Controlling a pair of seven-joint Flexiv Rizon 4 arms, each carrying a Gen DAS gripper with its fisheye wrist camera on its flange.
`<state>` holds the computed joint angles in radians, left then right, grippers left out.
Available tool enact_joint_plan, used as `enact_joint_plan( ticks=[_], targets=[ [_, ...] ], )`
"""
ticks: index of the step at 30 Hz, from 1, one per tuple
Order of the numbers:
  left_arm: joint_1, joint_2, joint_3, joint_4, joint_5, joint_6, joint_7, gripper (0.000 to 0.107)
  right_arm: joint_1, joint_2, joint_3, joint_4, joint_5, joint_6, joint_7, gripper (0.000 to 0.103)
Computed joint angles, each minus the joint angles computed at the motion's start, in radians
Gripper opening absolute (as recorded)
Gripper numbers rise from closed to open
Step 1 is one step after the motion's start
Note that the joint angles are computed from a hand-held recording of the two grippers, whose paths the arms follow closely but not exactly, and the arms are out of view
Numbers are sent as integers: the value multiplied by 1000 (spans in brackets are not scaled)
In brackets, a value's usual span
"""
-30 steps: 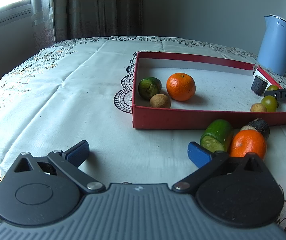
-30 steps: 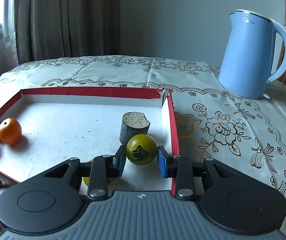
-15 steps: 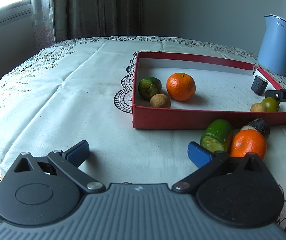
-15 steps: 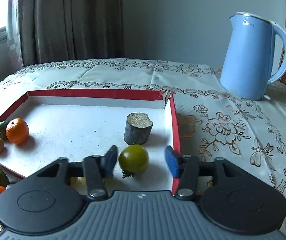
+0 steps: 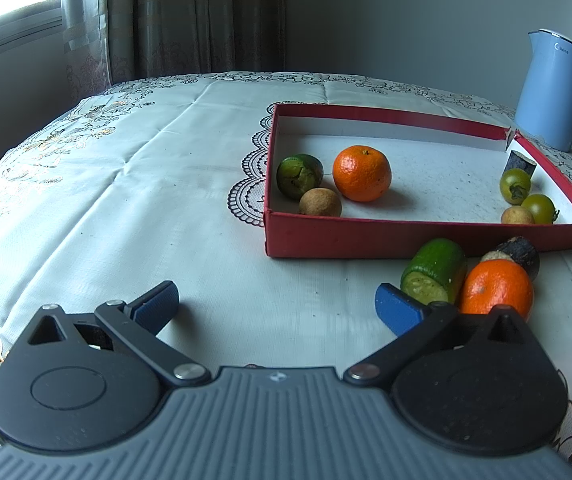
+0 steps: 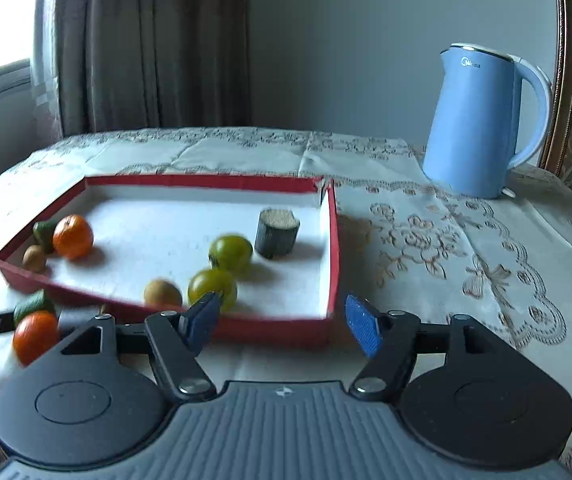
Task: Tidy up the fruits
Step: 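Withdraw the open right gripper from the tray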
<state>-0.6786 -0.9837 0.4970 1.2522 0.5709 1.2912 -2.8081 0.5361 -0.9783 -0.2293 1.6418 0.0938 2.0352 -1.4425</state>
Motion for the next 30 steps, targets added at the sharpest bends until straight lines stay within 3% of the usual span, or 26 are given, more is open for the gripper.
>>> enact_joint_plan(
  ticks=[11, 20, 26, 30],
  targets=[
    [2, 1, -3, -1, 4, -2, -1, 103, -79, 3, 93, 37, -68, -21, 35, 70],
    [3, 2, -5, -1, 6, -3, -2, 103, -30, -25, 38, 33, -43, 14, 27, 77],
    [-9, 4, 7, 3, 8, -12, -22, 103, -69, -21, 83, 36, -60, 32, 32, 77],
    [-14, 25, 19, 37, 23, 65, -74, 103, -82, -21, 97, 34, -75, 30, 36, 79]
  ],
)
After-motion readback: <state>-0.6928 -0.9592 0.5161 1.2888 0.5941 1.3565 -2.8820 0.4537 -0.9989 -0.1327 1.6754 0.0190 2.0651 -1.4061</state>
